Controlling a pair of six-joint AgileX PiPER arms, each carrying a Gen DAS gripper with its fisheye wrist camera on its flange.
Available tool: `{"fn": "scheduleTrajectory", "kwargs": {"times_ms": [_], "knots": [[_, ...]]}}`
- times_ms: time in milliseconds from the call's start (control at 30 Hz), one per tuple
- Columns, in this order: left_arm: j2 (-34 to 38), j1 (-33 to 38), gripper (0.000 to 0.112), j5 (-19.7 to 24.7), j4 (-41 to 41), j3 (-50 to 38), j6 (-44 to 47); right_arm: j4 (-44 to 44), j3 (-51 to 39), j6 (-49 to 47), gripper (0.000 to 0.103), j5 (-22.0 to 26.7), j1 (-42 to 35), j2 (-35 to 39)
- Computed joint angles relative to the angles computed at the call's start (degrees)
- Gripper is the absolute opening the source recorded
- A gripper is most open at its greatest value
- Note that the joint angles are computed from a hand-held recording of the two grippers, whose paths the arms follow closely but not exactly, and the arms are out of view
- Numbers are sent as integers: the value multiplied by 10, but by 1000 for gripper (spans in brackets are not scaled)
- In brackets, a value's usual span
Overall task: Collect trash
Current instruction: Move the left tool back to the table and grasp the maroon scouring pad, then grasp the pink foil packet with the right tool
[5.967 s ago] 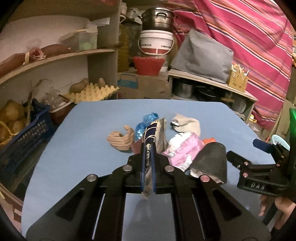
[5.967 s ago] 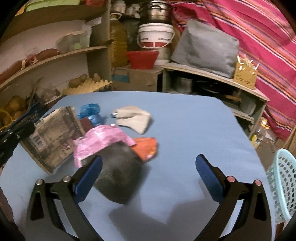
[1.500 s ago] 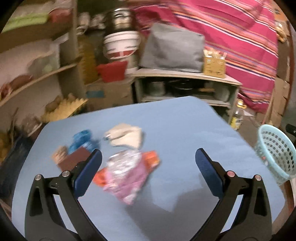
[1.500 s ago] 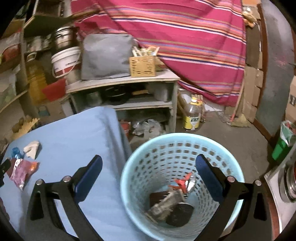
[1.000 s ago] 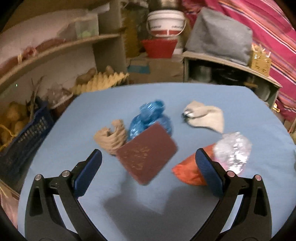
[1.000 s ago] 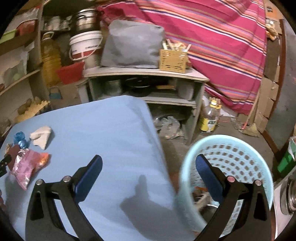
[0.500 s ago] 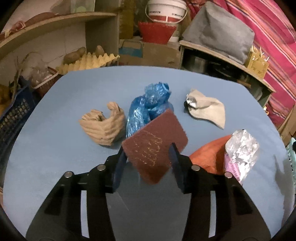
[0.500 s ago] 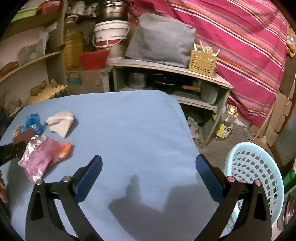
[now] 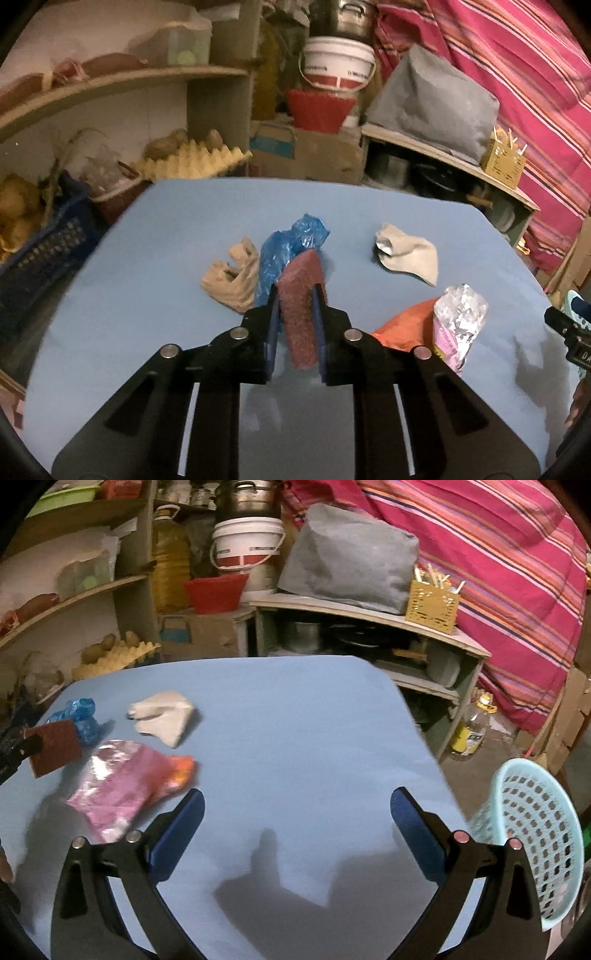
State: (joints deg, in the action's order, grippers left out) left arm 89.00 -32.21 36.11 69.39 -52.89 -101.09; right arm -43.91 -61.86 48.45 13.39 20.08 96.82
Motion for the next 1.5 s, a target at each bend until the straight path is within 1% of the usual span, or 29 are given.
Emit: {"fn": "scheduleTrajectory", "kwargs": {"times_ms": [133,267,333,433,500,567,633,700,733,767,833,867,900,933,1033,1067,1100,1133,1200,1233,1267,1333,1500], "knots": [[-38,-13,14,41,34,27,-20,-5,2,26,98,6,41,-4],[-68,-15,14,59,50,52,-27,-25,-2,58,98,19,86,-2],[-82,-2,14,47,49,65,-30,-26,-10,66,98,28,107,7],[-93,16,14,29,44,78,-32,-2,-25,61,98,42,137,25],[-97,26,14,17,46,86,-36,35,-44,35,98,54,156,42],[-98,29,14,13,49,89,-39,50,-60,29,98,65,174,60],[-97,27,14,15,51,90,-39,29,-80,54,98,85,194,80],[-95,28,14,12,54,89,-40,-7,-114,89,98,126,212,112],[-94,28,14,12,57,91,-42,-10,-128,95,98,141,214,125],[-94,28,14,12,59,91,-43,-4,-139,94,98,148,213,134],[-92,26,14,14,57,89,-41,8,-148,94,97,143,205,140],[-91,25,14,14,56,88,-41,4,-147,102,94,139,202,139],[-91,26,14,14,56,88,-41,-1,-147,104,82,137,200,138],[-91,25,14,14,56,87,-42,2,-147,93,66,137,198,137],[-89,20,14,18,55,84,-42,63,-158,18,50,130,183,143],[-89,19,14,19,54,83,-43,90,-154,-9,47,118,174,141],[-89,20,14,18,55,84,-43,108,-149,-26,39,108,166,136],[-88,19,14,18,54,82,-43,113,-145,-32,33,102,163,133],[-88,16,14,19,58,82,-46,125,-133,-52,26,89,155,121],[-86,11,14,24,55,77,-45,136,-126,-66,20,79,150,113],[-84,6,14,27,55,74,-46,139,-120,-72,17,73,145,107],[-77,-4,14,36,52,64,-43,140,-108,-78,15,61,138,94],[-63,-28,14,56,44,43,-36,197,-82,-145,15,39,103,62]]}}
